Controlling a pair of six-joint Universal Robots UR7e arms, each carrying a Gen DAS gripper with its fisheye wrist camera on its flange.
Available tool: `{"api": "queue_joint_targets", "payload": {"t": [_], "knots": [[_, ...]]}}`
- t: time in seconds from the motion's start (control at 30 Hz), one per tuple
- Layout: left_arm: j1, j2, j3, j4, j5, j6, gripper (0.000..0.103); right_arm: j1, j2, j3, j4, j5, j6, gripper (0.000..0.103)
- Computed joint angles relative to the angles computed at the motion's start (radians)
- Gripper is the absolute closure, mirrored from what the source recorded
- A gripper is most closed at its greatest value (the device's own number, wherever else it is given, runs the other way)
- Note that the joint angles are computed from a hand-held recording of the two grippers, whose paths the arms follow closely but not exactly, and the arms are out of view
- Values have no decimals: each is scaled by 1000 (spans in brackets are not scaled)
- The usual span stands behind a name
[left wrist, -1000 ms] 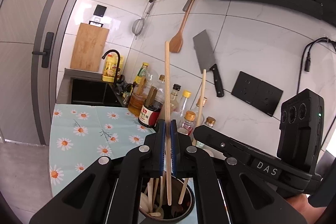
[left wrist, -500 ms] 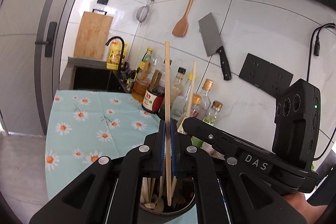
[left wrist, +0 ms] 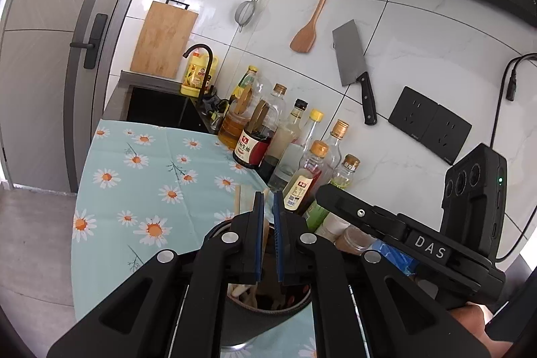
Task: Organize utensils
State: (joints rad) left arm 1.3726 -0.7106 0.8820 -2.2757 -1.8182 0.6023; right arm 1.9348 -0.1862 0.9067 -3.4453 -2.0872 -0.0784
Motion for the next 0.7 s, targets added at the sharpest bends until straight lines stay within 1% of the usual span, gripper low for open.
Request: {"api": "queue_joint_targets", "payload": {"t": [0.03,0.07,0.1,0.2,0.3,0.4,0.47,0.53,0.57,0.63,0.67,0.7], "knots": [[0,-4,2,1,-6,-3,78,3,-9,15,-2,1,9,72],[1,-13,10,-3,-12,-6,72,6,-14,25,-6,-3,12,71],[1,-22,20,-9,-18,-9,70,10,-18,32,-11,-8,14,71],[0,-49,43,-15,-37,4,70,23,-32,60,-28,-14,10,70],[-2,-84,77,-29,-56,16,70,43,-45,88,-48,-29,-5,66],[-7,-123,120,-48,-50,41,70,62,-50,104,-57,-53,-19,65],[-9,-144,145,-59,-39,57,70,70,-58,123,-62,-59,-18,57],[-10,-164,166,-57,-32,66,70,79,-69,147,-69,-70,-15,55],[-9,-171,169,-41,-32,69,70,83,-75,160,-71,-78,-13,48],[-8,-187,189,-38,-27,76,70,97,-81,175,-64,-125,-28,42],[-9,-204,221,-65,-11,89,70,104,-84,186,-71,-144,-48,42],[-11,-220,255,-100,5,104,67,109,-88,199,-81,-155,-67,42]]}}
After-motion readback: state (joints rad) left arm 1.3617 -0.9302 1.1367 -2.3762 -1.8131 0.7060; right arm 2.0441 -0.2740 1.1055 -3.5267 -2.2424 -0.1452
